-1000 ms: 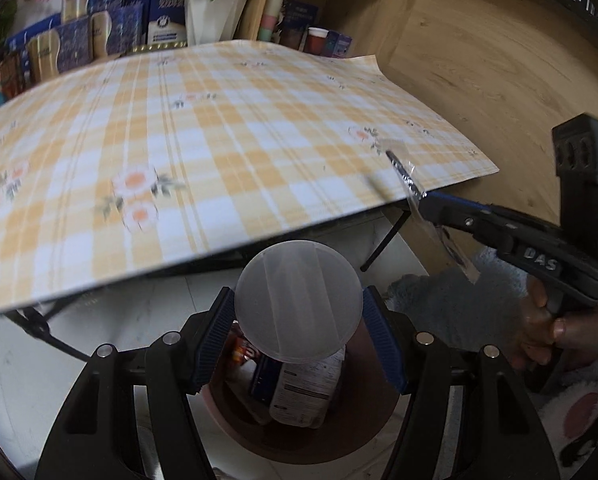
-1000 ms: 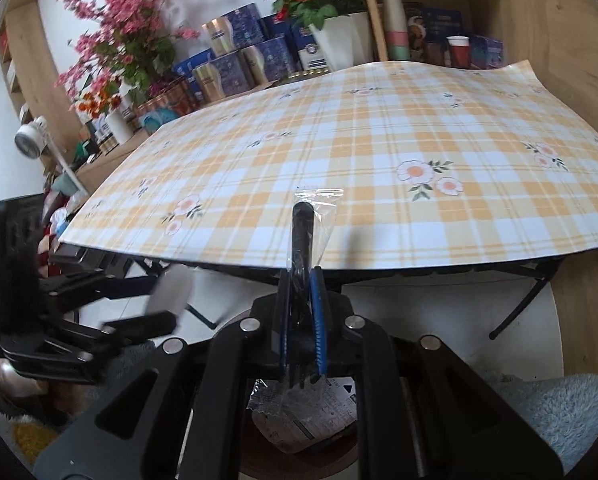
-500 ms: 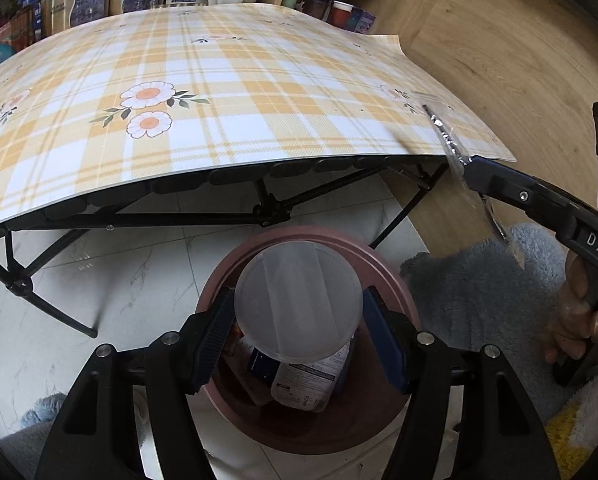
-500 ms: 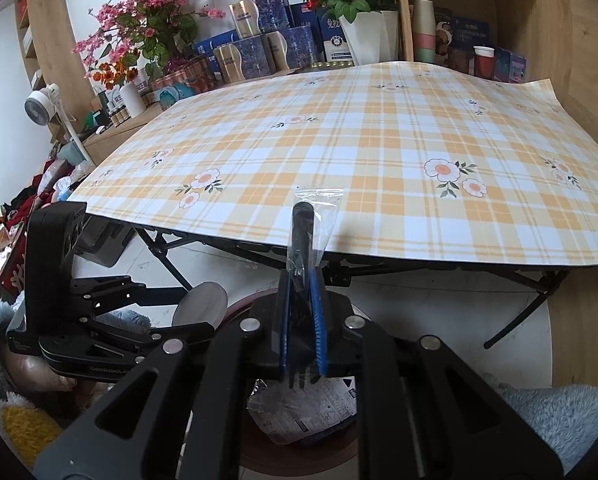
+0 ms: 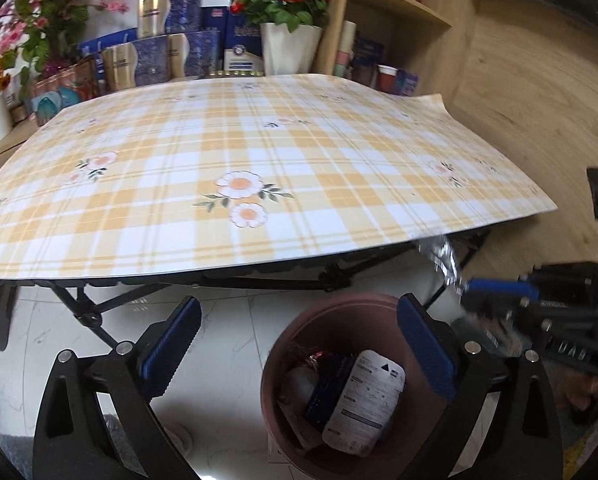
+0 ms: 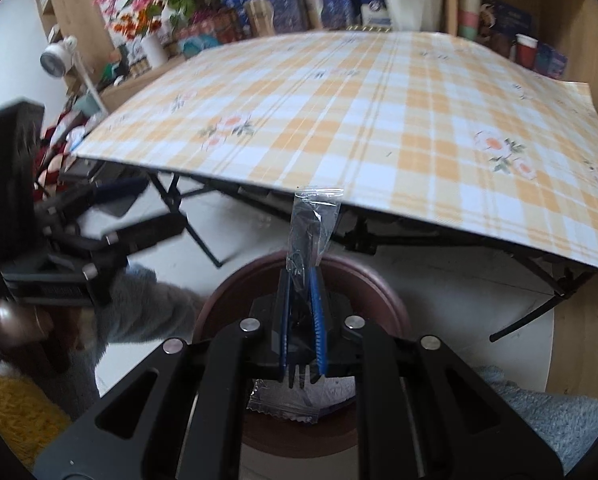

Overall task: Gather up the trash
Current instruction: 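Lower the wrapped black fork into the bin and open the right tool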

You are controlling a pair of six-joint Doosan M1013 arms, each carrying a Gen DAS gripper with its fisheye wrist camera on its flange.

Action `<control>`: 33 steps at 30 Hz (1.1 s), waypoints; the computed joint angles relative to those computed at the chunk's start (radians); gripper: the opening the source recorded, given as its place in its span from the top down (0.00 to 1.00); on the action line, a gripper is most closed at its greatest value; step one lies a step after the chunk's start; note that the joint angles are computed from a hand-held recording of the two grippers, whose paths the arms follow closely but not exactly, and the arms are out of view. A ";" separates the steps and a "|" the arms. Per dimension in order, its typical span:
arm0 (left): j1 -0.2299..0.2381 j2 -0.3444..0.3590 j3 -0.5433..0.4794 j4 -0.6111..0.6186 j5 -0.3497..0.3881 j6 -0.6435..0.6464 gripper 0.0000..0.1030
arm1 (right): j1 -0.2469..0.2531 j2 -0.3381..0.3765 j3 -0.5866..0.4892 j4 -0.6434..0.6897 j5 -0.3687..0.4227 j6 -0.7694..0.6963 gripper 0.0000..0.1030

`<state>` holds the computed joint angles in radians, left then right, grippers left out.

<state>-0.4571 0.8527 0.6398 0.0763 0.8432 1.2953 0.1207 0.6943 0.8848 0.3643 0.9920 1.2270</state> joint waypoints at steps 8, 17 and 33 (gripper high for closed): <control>0.006 0.005 -0.007 0.013 0.012 -0.048 0.07 | 0.006 0.031 -0.042 -0.038 0.081 0.027 0.87; 0.007 0.001 0.004 0.022 0.009 -0.069 0.07 | 0.005 0.035 -0.048 -0.059 0.087 0.054 0.86; 0.010 0.002 0.001 0.029 0.019 -0.092 0.07 | 0.006 0.032 -0.046 -0.135 0.048 0.147 0.12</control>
<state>-0.4474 0.8551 0.6408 0.1056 0.8620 1.2030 0.1264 0.7260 0.8390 0.2292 1.0402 1.3744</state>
